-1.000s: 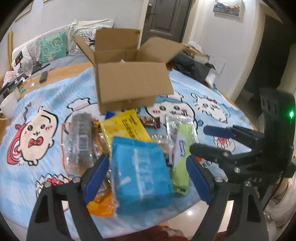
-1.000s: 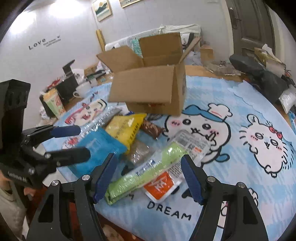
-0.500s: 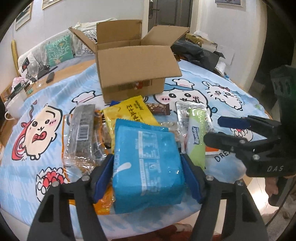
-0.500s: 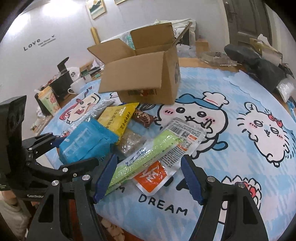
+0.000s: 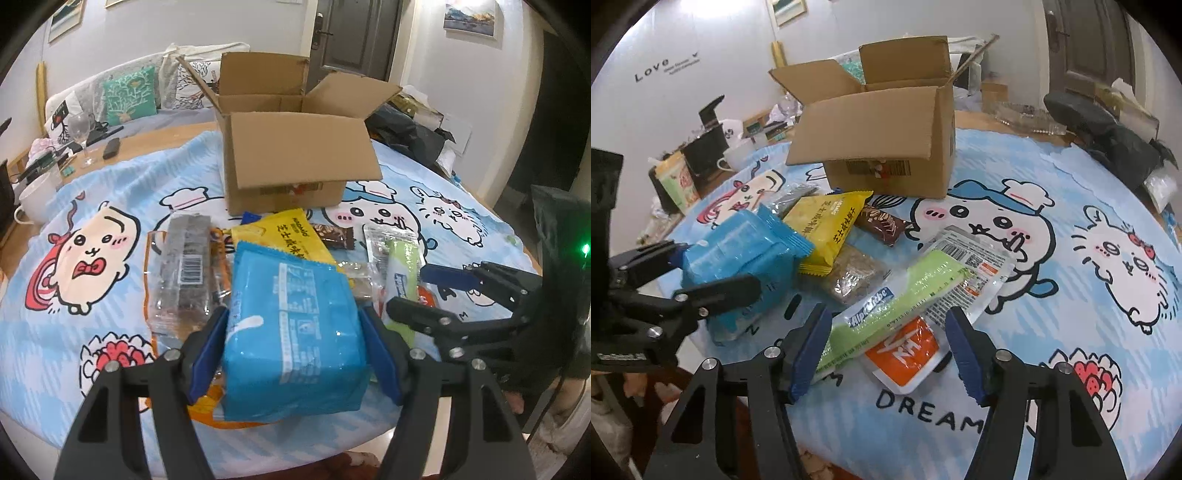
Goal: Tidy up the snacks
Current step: 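Grasp the green Alpenliebe stick pack with the right gripper while the left gripper holds the blue packet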
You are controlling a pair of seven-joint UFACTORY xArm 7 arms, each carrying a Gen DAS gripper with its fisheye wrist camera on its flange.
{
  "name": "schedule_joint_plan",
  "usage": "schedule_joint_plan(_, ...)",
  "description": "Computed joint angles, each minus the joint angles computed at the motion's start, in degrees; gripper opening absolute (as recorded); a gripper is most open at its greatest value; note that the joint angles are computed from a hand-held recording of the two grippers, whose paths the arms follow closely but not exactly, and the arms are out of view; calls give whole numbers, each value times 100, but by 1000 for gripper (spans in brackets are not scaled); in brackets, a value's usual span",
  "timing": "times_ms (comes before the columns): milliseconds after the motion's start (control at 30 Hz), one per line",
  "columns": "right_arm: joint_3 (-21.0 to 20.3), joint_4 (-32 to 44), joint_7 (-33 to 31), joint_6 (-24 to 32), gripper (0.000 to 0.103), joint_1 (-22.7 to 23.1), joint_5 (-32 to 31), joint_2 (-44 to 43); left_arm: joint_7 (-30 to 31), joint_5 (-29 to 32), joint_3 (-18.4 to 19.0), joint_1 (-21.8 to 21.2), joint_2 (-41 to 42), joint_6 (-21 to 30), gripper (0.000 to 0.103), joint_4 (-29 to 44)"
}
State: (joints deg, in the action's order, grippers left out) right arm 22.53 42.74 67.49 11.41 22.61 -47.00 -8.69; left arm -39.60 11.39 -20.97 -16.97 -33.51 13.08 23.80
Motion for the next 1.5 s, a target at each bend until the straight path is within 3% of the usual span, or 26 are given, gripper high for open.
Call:
schedule_joint_plan(100,145,229,263,417,59,-5,-525,116,10,7,10,7,68,3,68,25)
schedule_joint_plan(267,-27,252,155,834,58,212,-819,5,64,-33,83,-54,78,1,68,12)
schedule_joint_plan(367,-203,43,-199,714,49,226,-473,-217,16,-2,12,14,118,3,68,37)
schedule_joint_plan(433,-223,-44,-353,669,48,189,-172,-315,-8,28,-15,53,155,-5,68,61)
schedule_joint_plan(567,-178,-170,-835,29,48,189,504,-239,-36,52,-8,61,176,-5,68,76)
schedule_joint_plan(700,278,139,-159,358,49,-28,37,13,-47,69,-6,65,171,-14,68,68)
schedule_joint_plan(800,363,385,657,787,51,32,-617,173,-52,75,4,67,171,-49,68,51)
schedule_joint_plan(900,377,594,1021,1355,51,246,-1129,342,-53,61,21,63,168,-89,68,31)
schedule_joint_plan(967,292,641,967,1564,48,397,-1307,396,-49,53,28,61,168,-99,68,28)
schedule_joint_plan(1033,187,642,763,1760,34,556,-1379,380,-50,52,19,68,175,-102,68,35)
schedule_joint_plan(1167,-189,316,255,1348,27,648,-1067,62,-93,93,-48,136,180,-144,68,22)
schedule_joint_plan(1300,-398,33,-404,784,25,433,-763,-150,-162,172,-150,216,211,-81,68,69)
schedule_joint_plan(1367,-341,-18,-589,768,25,305,-619,-211,-204,212,-185,248,256,-32,69,113)
schedule_joint_plan(1500,-97,-90,-380,878,34,119,-748,-306,-303,378,-298,335,347,114,70,220)
